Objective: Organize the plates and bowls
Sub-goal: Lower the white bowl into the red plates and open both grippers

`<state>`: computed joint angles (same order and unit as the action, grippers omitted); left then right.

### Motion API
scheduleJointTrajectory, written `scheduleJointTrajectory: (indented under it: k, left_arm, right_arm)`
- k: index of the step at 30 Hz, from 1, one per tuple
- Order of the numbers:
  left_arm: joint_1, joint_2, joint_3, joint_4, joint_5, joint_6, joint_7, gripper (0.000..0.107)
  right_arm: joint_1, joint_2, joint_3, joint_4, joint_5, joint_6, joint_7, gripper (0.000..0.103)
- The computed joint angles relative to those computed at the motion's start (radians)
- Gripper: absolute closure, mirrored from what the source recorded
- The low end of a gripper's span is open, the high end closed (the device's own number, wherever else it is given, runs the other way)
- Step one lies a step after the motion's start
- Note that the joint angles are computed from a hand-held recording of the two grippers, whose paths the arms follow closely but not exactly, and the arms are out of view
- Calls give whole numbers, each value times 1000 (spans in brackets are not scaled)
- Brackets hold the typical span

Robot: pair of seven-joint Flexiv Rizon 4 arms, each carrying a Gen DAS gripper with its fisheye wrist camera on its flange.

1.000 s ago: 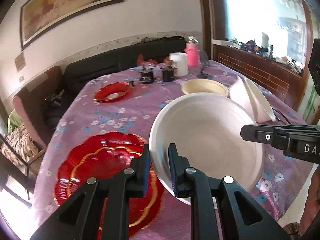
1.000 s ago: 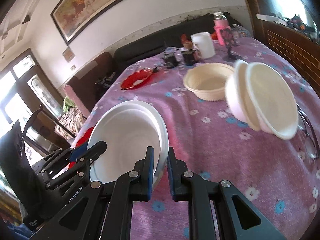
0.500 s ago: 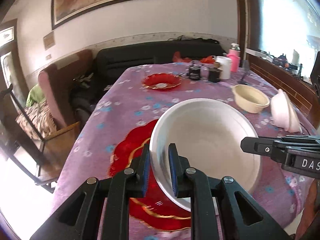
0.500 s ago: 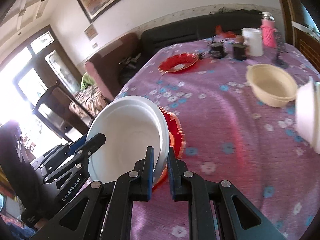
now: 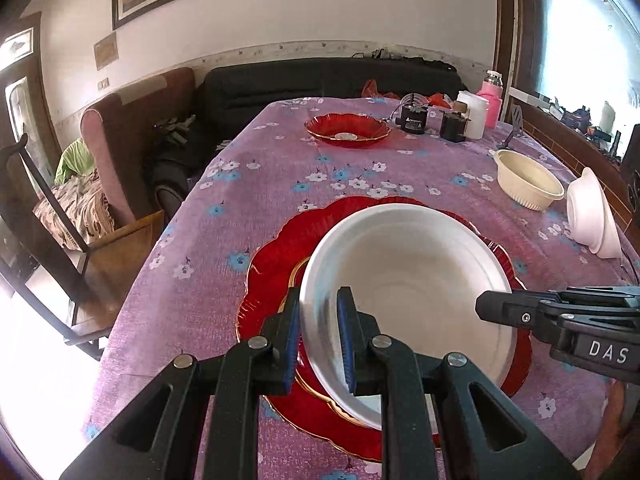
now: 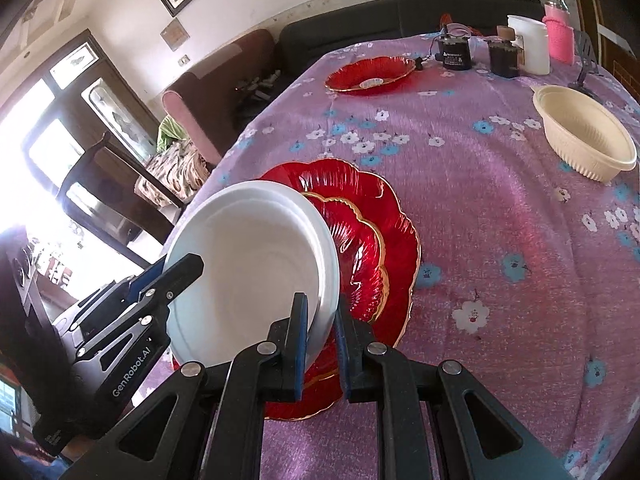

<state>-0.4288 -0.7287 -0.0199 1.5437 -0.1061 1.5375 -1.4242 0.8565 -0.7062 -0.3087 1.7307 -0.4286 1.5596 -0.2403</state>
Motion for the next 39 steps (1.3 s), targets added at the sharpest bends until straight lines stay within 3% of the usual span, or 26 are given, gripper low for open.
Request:
scheduleJointTrajectory:
  k: [9, 24, 35, 39]
  left_arm:
    - [-19, -17, 28, -27, 11, -24, -23, 90]
    - [-15, -24, 28, -32, 24, -20, -39, 90]
    - [-52, -19, 83, -31, 35, 7, -77, 89]
    - [-61, -16, 98, -27, 41, 14, -88, 82]
  right_arm:
    - [-18, -9, 22, -18, -5, -26, -6, 88]
    - [-5, -14, -8, -23, -67, -54, 56, 88]
    - [58, 3, -99, 25, -72, -1, 103, 85]
    - [85, 8, -131, 40, -56, 16, 101, 84]
